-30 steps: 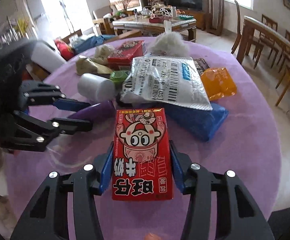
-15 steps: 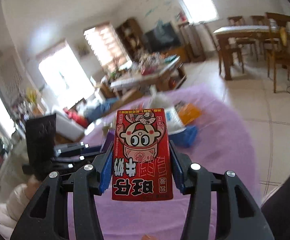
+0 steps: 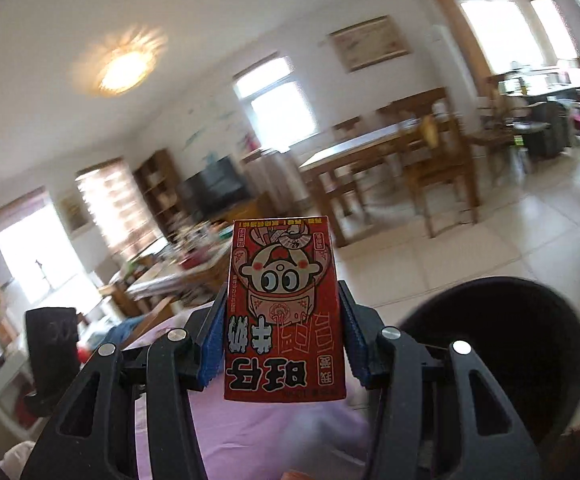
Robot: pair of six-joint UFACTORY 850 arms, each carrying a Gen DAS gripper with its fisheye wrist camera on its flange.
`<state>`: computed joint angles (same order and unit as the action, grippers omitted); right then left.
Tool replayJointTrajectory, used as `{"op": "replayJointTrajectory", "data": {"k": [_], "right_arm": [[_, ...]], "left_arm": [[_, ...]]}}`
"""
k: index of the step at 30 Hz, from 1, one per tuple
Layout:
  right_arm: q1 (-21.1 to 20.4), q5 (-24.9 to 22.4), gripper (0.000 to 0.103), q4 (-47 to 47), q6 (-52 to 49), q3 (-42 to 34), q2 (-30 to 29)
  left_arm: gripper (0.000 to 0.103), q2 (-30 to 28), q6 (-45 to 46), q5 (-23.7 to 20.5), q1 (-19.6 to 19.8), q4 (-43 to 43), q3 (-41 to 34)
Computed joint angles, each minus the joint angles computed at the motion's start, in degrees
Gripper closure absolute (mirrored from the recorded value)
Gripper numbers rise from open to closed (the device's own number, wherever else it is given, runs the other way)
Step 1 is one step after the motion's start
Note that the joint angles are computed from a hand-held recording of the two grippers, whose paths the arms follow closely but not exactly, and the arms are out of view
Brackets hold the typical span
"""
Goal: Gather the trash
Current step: 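Carry the bottle and milk box over the bin and open both tools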
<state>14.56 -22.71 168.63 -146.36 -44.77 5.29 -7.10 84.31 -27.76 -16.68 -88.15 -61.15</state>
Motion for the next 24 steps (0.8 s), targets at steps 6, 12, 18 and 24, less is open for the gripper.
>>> {"op": "replayJointTrajectory", "data": {"k": [6,12,18,24], "right_arm": [[-5.7,-1.9,0.054,2.5,0.8,3.6,1.0],[-9.4,-4.2,0.054,0.7,5.0,6.4,1.3],[-12.2,-6.3,0.054,-2.9,10.6,8.2,0.4],[-13.4,-6.3,0.053,-5.6,14.2,8.2,-1.5]], "left_arm": [[0.07,-7.4,-0.7,-0.4,-7.4,-1.4,-7.6],[0.07,-15.4,-1.9,0.0,-12.4,-3.1,-15.1],[0.07,-22.2,-5.6,1.5,-15.1,-0.8,-21.6],[0.07,-26.5,-8.8,2.4,-16.1,1.9,-25.0]]}}
